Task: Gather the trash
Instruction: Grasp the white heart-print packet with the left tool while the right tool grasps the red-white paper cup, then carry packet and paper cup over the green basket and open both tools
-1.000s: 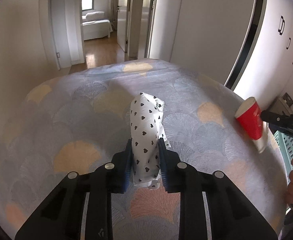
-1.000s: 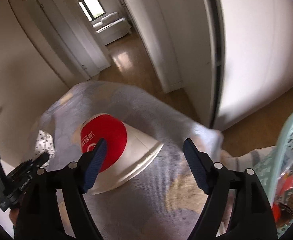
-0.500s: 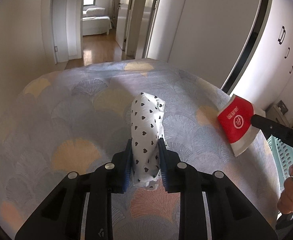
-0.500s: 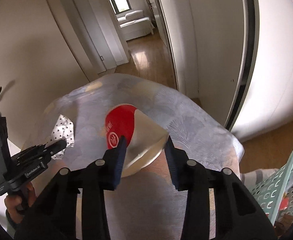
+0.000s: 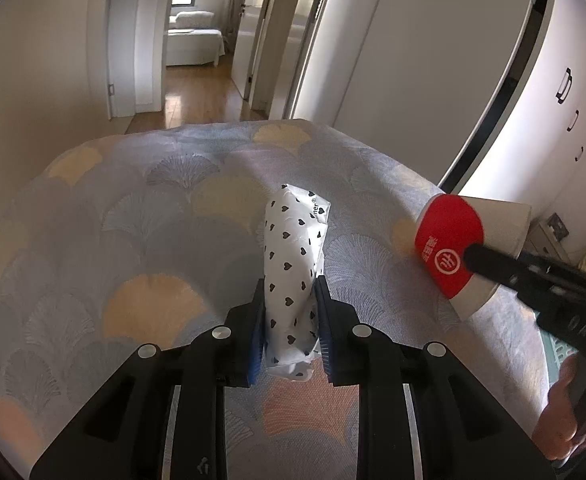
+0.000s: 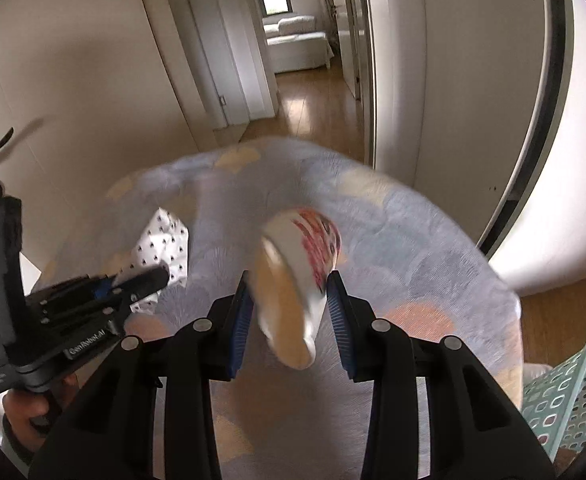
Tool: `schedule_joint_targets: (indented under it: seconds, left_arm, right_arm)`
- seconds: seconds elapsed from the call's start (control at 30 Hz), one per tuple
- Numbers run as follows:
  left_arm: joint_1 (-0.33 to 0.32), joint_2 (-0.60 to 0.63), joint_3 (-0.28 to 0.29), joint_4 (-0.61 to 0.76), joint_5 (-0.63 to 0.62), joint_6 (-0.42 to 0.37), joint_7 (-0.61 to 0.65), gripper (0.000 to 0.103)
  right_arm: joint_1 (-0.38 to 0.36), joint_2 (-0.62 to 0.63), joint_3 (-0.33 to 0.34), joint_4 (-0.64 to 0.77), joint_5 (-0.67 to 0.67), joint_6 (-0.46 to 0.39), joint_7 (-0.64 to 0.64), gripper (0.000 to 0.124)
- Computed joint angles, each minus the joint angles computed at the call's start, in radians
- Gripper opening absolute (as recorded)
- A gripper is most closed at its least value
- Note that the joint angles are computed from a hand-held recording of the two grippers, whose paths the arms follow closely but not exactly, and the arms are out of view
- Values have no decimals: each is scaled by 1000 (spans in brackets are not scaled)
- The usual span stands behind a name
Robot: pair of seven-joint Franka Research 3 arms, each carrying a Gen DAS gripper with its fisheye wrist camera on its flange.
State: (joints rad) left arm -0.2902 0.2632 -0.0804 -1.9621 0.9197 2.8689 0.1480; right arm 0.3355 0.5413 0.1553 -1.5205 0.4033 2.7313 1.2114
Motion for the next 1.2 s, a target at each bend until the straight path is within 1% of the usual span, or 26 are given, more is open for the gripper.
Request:
schedule_joint_targets:
  seconds: [0.1,0.17,0.3,0.37,0.4,0.43,0.5,0.6,0.7,0.77,0.8,0.83,0.9,0.97,1.03,1.1,1.17,1.2]
  left_arm:
    - [-9,-4,10,-1,32,1,-25,21]
    - [-14,-9,8,1,46,-19,-32,20]
    - [-18,-26,2,-1,105,14,-74,18]
    - [-12,-27,-7,5,107,48,-65,18]
    - [-4,-25,-19,9,88,82,-41,18]
    - [-5,-23,-23,14,78,98,-25,18]
    - [-25,-16,-22,37,82,111,-8,18]
    - [-50,1,-35,86,58,116,59,18]
    - [-77,29,-50,149,21,113,144,18]
    - [-96,70,-71,215,-29,104,229,18]
    - [-110,93,-77,248,-49,100,266,18]
    - [-119,115,-80,274,-69,100,299,18]
    - [-125,161,-109,328,-131,103,388,18]
    - [-97,235,-194,408,-239,100,540,18]
    - [-106,301,-230,494,-291,63,637,18]
    - [-119,366,-260,579,-340,23,723,18]
    - [-120,450,-313,687,-406,-26,831,18]
    - [-132,508,-339,768,-438,-69,889,18]
  right_arm:
    - [1,-17,1,-33,6,28,1,23]
    - [-4,-38,4,-59,19,41,3,23]
    - [-25,-121,15,-166,57,124,-22,22]
    - [-27,-161,9,-211,63,155,-21,22]
    - [-38,-184,13,-238,78,172,-31,22]
    - [-52,-212,20,-271,99,194,-45,22]
    - [-73,-264,22,-331,139,234,-61,22]
    - [-98,-333,19,-410,199,288,-81,22]
    - [-109,-393,-3,-481,236,333,-83,22]
    - [-97,-422,-38,-521,205,358,-38,22]
    - [-89,-444,-68,-553,165,377,11,22]
    - [-96,-456,-73,-570,166,385,18,22]
    - [-125,-484,-69,-601,229,400,-19,22]
    - [-136,-499,-83,-624,249,410,-19,22]
    - [-148,-513,-105,-650,245,415,9,22]
    - [-161,-521,-138,-676,170,414,111,22]
    - [-172,-522,-168,-698,47,414,255,22]
    - [-179,-516,-180,-699,-10,409,316,22]
